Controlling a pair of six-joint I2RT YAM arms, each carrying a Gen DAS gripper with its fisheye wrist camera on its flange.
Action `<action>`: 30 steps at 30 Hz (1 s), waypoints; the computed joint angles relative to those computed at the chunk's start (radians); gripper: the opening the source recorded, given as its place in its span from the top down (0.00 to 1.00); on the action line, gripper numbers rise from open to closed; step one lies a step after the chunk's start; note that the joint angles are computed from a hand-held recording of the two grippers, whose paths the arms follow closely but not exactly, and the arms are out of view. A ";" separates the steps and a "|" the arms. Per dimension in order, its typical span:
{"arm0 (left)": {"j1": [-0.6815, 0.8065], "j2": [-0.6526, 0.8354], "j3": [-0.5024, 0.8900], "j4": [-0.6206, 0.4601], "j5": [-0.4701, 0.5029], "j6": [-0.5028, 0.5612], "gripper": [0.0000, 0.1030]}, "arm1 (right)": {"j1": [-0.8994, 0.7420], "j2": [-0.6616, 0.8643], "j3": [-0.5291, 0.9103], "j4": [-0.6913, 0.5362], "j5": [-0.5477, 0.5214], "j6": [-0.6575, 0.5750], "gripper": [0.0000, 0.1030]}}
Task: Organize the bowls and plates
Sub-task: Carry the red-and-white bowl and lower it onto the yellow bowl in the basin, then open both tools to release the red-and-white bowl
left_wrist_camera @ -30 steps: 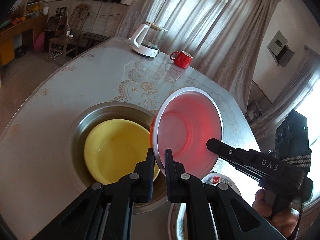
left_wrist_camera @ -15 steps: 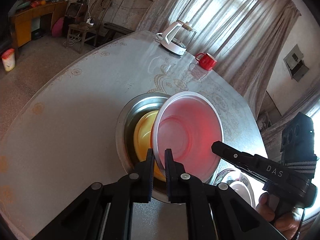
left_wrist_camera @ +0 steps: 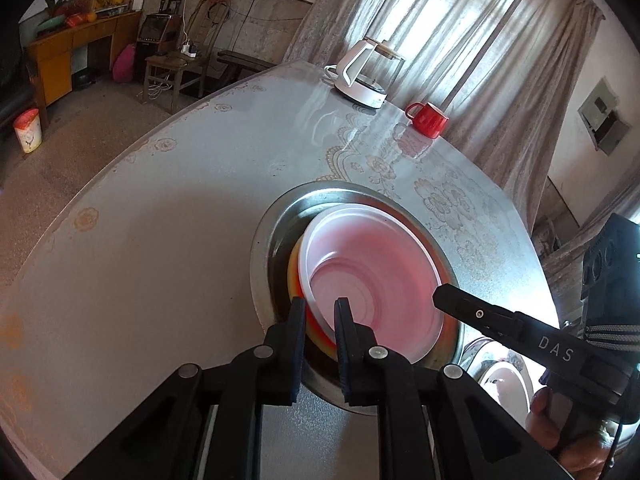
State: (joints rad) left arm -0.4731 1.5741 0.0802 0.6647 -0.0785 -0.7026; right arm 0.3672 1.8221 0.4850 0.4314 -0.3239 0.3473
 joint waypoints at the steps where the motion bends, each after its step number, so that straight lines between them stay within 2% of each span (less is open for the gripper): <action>1: -0.007 0.005 0.001 0.004 -0.012 0.002 0.86 | 0.002 0.003 0.001 0.000 0.005 -0.001 0.86; 11: -0.063 0.013 0.012 -0.008 -0.093 0.012 0.84 | 0.029 0.009 -0.013 0.015 0.073 -0.023 0.86; 16: -0.100 0.008 0.014 -0.020 -0.142 0.009 0.83 | 0.049 0.003 -0.024 0.021 0.104 -0.028 0.82; 30: -0.139 -0.028 -0.013 -0.019 -0.177 0.000 0.78 | 0.075 -0.012 -0.067 0.065 0.132 -0.037 0.81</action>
